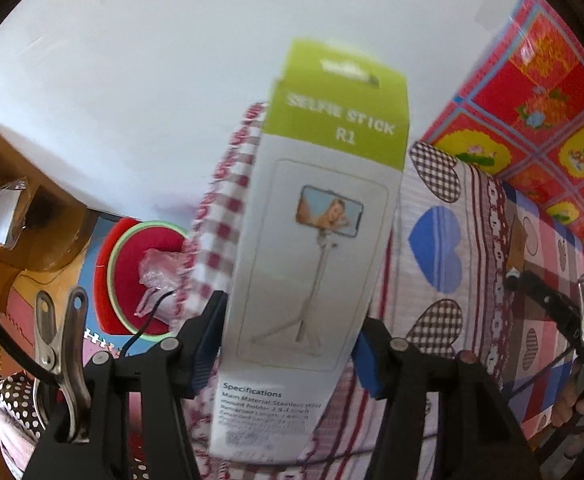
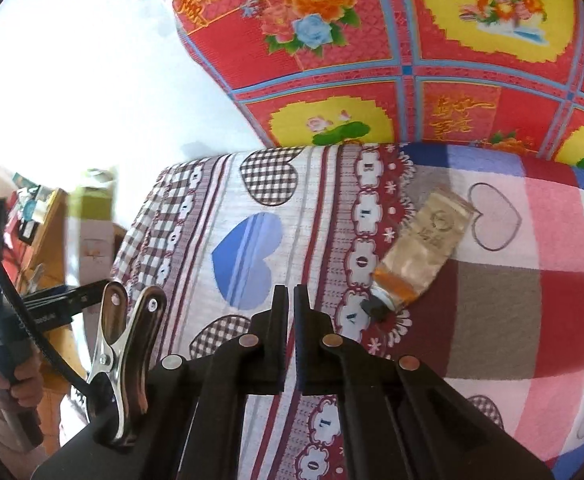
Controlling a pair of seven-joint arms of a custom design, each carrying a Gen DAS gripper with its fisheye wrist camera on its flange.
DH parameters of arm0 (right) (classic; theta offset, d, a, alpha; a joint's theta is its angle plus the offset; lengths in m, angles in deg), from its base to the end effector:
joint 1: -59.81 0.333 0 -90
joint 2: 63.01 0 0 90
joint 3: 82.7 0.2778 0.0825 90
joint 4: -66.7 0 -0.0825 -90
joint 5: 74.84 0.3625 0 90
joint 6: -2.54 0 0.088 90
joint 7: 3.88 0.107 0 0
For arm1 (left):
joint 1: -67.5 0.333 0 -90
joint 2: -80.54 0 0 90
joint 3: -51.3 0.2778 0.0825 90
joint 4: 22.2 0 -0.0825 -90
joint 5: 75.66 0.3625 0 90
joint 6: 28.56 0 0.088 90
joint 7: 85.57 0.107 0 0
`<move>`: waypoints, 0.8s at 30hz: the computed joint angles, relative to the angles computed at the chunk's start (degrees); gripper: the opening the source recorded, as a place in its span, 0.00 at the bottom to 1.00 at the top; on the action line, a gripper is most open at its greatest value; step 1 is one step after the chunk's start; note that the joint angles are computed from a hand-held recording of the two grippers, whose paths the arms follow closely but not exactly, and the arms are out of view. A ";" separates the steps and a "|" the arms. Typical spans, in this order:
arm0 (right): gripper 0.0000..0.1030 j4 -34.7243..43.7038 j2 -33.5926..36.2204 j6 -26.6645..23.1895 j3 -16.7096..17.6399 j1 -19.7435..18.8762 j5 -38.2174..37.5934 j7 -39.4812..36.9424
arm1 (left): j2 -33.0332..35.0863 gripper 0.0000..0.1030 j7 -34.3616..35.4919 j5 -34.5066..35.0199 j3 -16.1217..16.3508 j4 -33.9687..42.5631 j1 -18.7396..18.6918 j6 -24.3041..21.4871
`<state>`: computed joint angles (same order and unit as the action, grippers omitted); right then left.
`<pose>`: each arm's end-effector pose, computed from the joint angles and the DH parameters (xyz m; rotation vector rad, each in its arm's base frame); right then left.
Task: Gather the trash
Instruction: 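Close the right gripper on the tan tube while the left gripper lifts the box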
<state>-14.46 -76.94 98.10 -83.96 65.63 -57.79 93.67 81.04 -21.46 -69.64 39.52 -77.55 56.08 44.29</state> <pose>0.4386 0.0617 0.7905 -1.8099 1.8219 -0.0966 0.4225 -0.1655 0.8059 -2.1652 1.9722 -0.3621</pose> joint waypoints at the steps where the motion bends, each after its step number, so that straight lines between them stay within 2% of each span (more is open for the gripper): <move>1: 0.04 -0.34 -0.46 0.28 0.39 -0.12 -1.14 0.52 | 0.31 0.56 0.19 0.32 0.11 1.15 0.25 -0.33; 4: 0.09 1.19 0.43 -0.52 1.28 -0.36 -4.33 2.85 | -0.66 0.55 -0.18 -1.10 0.89 0.66 1.06 0.45; 7: 0.26 3.44 2.05 -2.72 1.14 -0.91 -6.53 6.06 | -2.84 0.54 0.32 -3.50 1.73 -2.12 2.28 2.27; 9: 0.34 3.85 2.97 -2.93 1.39 -1.06 -8.75 7.21 | -3.37 0.54 0.48 -4.33 1.97 -3.02 2.80 3.04; 11: 0.42 6.87 4.71 -6.08 1.11 -1.54 -11.39 7.05 | -3.70 0.54 0.31 -4.63 2.07 -3.21 3.18 3.27; 20: 0.44 18.88 15.27 -13.29 1.78 0.66 -20.09 13.46 | -5.50 0.53 -2.23 -4.77 3.35 -3.79 5.36 5.49; 24: 0.45 21.15 17.64 -13.18 1.11 1.74 -22.20 13.68 | -7.14 0.53 -2.92 -4.79 4.63 -4.85 7.00 5.86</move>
<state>6.69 -59.30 84.92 -82.85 67.37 -79.99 107.35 73.90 -24.39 -74.43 44.15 -82.39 63.08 50.14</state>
